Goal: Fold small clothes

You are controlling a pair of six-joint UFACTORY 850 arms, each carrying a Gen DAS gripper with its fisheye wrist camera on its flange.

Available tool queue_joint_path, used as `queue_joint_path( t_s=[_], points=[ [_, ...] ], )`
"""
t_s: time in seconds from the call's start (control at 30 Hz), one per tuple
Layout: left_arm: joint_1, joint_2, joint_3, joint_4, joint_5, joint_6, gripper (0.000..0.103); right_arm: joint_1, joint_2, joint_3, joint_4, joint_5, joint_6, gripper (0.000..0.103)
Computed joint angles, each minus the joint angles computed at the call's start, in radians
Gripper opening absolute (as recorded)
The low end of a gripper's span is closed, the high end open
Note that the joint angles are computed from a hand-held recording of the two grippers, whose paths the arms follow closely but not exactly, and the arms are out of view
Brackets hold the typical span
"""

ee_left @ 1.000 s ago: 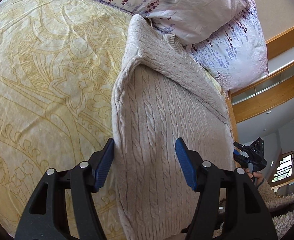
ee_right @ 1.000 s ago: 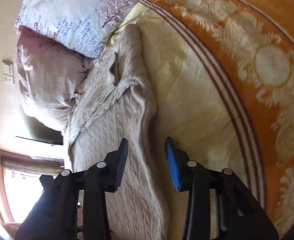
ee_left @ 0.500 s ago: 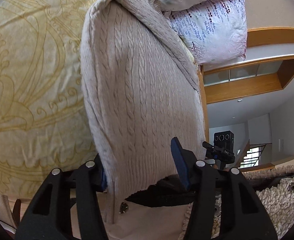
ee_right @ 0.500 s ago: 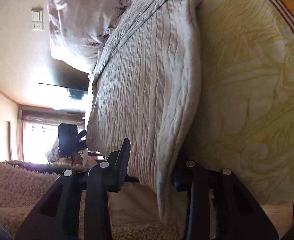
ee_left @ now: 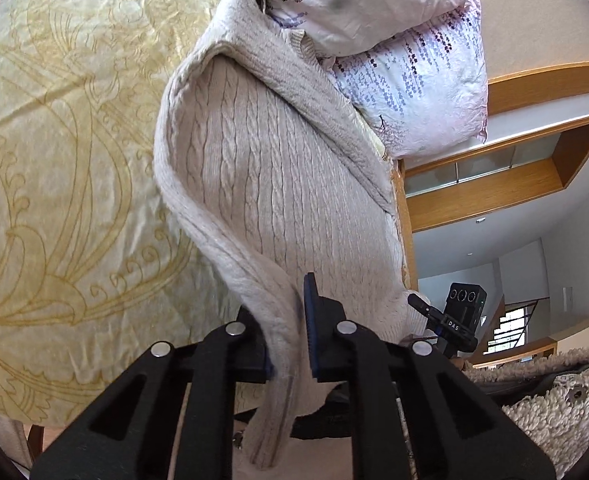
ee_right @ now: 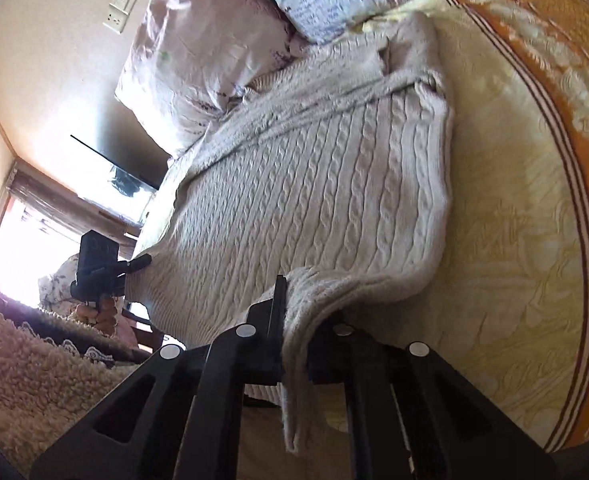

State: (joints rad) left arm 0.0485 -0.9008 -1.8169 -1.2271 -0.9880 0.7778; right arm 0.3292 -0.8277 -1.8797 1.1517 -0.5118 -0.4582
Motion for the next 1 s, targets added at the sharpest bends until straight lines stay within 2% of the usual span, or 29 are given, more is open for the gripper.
queue_joint_path(
  t_s=[0.2,0.27,0.37,0.4,0.47,0.53,0.6,0.63,0.67,0.73,1.0],
  points=[
    [0.012,-0.011,-0.056,-0.061,0.047,0.039,0.009,-0.001,0.019,0.008,0.093,0.112,-0.085,0.007],
    [0.005,-0.043,-0.129,0.044,0.036,-0.03,0.009,-0.001,0.01,-0.009,0.093,0.116,-0.083,0.007],
    [-0.008,-0.11,-0.248,0.213,-0.047,-0.152,0.01,0.002,-0.015,-0.043,0.038,0.099,-0.029,0.007],
    [-0.01,-0.124,-0.27,0.249,-0.07,-0.17,0.013,0.001,-0.013,-0.041,0.025,0.093,-0.017,0.007],
    [-0.015,-0.148,-0.305,0.319,-0.108,-0.207,0.04,-0.001,-0.018,-0.044,0.012,0.081,0.004,0.007],
    [-0.021,-0.162,-0.328,0.362,-0.133,-0.225,0.048,-0.004,-0.017,-0.039,0.014,0.076,0.012,0.007],
    [-0.019,-0.156,-0.315,0.352,-0.14,-0.203,0.048,-0.004,-0.019,-0.038,0.016,0.07,0.016,0.007],
    [-0.018,-0.157,-0.314,0.346,-0.143,-0.199,0.047,-0.005,-0.021,-0.04,0.016,0.066,0.018,0.007],
    [-0.018,-0.156,-0.31,0.336,-0.145,-0.193,0.031,-0.006,-0.023,-0.042,0.016,0.063,0.02,0.007],
    [-0.019,-0.154,-0.302,0.315,-0.157,-0.171,0.008,-0.006,-0.025,-0.044,0.019,0.063,0.019,0.007],
    [-0.012,-0.098,-0.231,0.139,-0.111,0.01,0.007,-0.002,-0.024,-0.045,0.053,0.095,-0.009,0.007]
  ],
)
